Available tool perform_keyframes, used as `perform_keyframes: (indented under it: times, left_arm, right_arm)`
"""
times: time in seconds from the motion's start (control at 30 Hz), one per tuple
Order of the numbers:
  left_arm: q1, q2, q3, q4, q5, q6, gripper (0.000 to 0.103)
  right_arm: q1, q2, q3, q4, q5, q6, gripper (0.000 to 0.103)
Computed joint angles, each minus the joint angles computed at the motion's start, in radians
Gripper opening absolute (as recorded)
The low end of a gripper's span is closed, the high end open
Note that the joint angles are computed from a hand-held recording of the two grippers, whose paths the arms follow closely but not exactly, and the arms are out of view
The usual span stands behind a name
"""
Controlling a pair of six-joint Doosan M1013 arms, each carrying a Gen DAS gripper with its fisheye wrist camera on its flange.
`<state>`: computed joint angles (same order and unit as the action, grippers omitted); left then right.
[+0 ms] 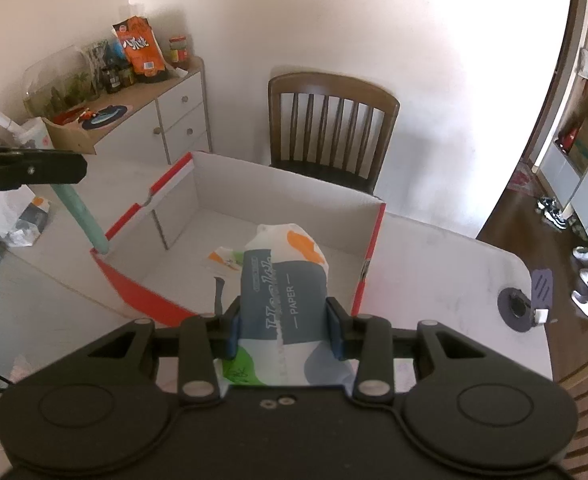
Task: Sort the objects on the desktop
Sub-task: 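Carry the green stick and white-green tissue pack over the red box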
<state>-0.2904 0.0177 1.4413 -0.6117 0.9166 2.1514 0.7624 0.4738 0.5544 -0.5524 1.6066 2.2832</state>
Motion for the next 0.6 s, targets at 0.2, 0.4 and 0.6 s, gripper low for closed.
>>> perform_keyframes:
  times: [0.2,0.4,0.6]
  left_arm:
    - [-0.029,0.036,-0.024,0.067,-0.003,-0.025,0.009]
    - [-0.05,0.064,-0.037,0.107,-0.018,-0.042,0.009]
    - [-0.069,0.097,-0.055,0.152,-0.012,-0.056,0.009]
  right_arm:
    - [-0.029,0.019,-0.008,0.029,-0.003,-0.026,0.039]
    - [-0.048,0.024,0.011,0.066,-0.016,-0.04,0.039]
    - [-0.061,0.025,0.039,0.085,-0.033,-0.041,0.039]
